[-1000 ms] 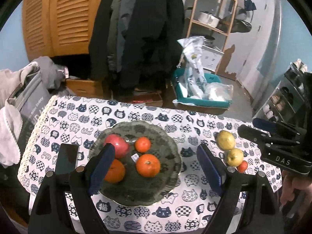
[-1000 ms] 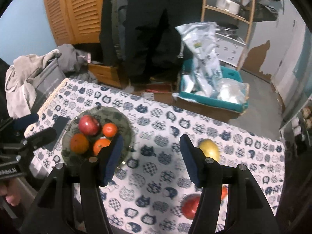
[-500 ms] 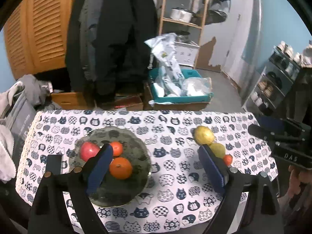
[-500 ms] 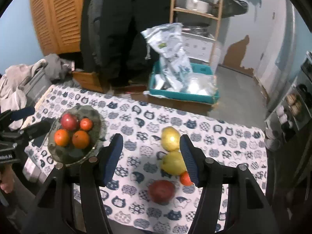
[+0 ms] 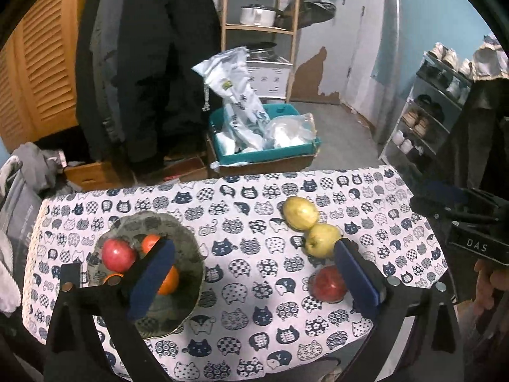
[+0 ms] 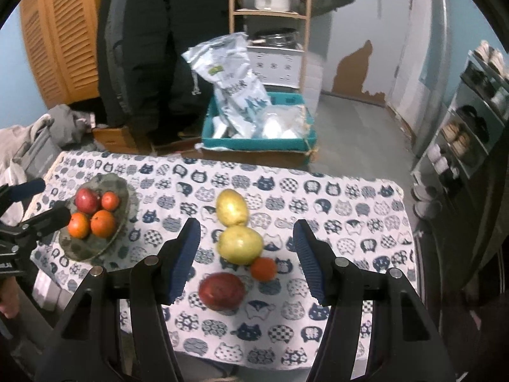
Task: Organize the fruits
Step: 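Bring the left tool around the second red apple while the right tool approaches the last tangerine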
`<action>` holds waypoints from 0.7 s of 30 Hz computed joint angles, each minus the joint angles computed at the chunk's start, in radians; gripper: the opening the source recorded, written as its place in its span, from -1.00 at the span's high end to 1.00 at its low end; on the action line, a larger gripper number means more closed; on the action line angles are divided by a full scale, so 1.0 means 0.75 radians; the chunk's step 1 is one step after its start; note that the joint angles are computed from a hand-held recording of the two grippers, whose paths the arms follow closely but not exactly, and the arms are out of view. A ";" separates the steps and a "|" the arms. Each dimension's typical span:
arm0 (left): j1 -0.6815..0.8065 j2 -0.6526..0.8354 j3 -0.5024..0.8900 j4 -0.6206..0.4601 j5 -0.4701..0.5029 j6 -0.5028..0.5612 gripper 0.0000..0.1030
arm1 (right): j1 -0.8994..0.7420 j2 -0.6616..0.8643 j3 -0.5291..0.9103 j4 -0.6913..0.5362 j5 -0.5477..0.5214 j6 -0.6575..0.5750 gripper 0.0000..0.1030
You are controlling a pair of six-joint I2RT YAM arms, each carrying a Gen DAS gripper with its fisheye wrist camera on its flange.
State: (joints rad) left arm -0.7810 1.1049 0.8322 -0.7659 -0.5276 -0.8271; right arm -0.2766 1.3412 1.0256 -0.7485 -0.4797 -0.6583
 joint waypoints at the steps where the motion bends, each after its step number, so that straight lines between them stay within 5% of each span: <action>1: -0.009 0.026 0.013 0.010 0.003 0.002 -0.95 | -0.021 0.012 0.004 0.000 -0.003 -0.008 -0.18; 11: -0.056 0.250 0.058 0.125 0.036 0.019 -0.97 | -0.130 0.150 0.039 0.042 -0.002 -0.043 -0.18; 21: -0.052 0.580 0.070 0.363 0.211 0.027 -0.97 | -0.161 0.361 0.028 0.138 0.098 -0.058 -0.18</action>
